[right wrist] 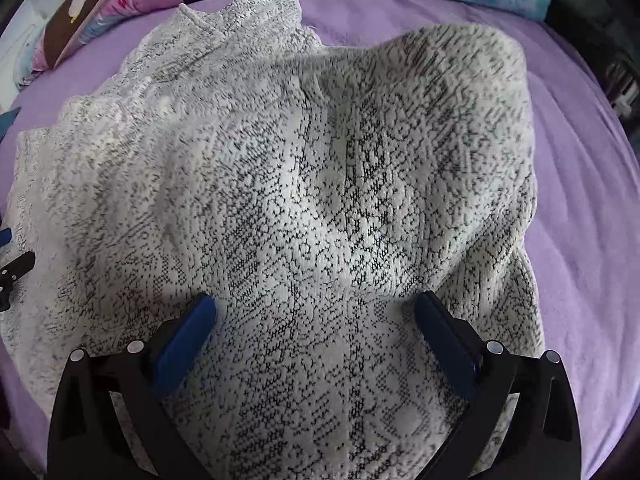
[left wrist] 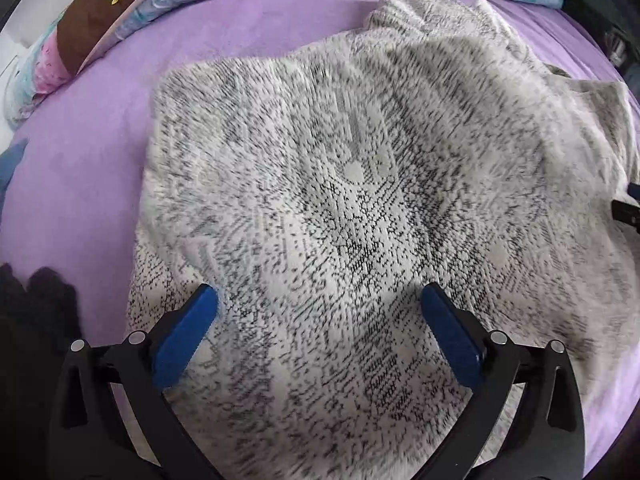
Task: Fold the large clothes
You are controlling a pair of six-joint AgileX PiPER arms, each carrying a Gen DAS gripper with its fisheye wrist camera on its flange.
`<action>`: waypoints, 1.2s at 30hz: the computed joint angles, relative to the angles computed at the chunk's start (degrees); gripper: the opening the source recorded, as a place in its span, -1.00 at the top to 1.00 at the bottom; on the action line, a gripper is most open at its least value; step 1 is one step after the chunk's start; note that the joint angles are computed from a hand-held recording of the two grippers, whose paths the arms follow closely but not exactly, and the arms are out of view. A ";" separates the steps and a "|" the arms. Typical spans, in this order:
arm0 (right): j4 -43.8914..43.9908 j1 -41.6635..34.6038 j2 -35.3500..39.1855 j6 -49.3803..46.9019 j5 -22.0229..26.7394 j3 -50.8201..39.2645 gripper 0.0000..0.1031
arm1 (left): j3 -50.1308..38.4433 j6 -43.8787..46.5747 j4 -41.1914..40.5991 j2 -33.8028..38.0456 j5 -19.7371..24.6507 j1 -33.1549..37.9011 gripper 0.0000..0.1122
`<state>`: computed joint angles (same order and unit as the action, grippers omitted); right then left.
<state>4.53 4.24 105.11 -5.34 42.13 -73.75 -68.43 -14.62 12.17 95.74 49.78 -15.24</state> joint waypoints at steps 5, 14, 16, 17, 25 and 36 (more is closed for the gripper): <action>7.13 -2.70 -8.89 -6.71 3.86 1.65 -0.88 | 1.51 1.45 -3.57 -9.16 3.49 3.77 -0.73; 5.42 -1.29 -10.68 -8.60 -7.88 18.67 -0.90 | 15.93 3.26 -6.64 -11.61 -4.12 8.06 -0.77; 6.50 -1.74 -7.98 -6.94 -7.78 17.24 -0.91 | 15.39 3.00 -8.16 -9.90 -5.02 9.23 -0.77; 4.70 -0.99 -6.76 -4.09 -6.78 15.49 -0.91 | 15.28 2.49 -8.11 -9.81 -4.93 9.29 -0.77; 10.33 -7.46 -9.15 -11.92 7.57 4.62 -0.88 | 7.02 17.08 -21.53 -13.37 4.44 19.90 -0.73; 21.08 -26.45 3.21 -26.24 18.51 -6.41 -0.88 | -3.19 44.92 -43.25 1.56 15.59 42.57 -0.73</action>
<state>25.61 -22.21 108.32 -31.58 60.64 -80.16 -71.62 30.30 -31.07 97.30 65.37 27.32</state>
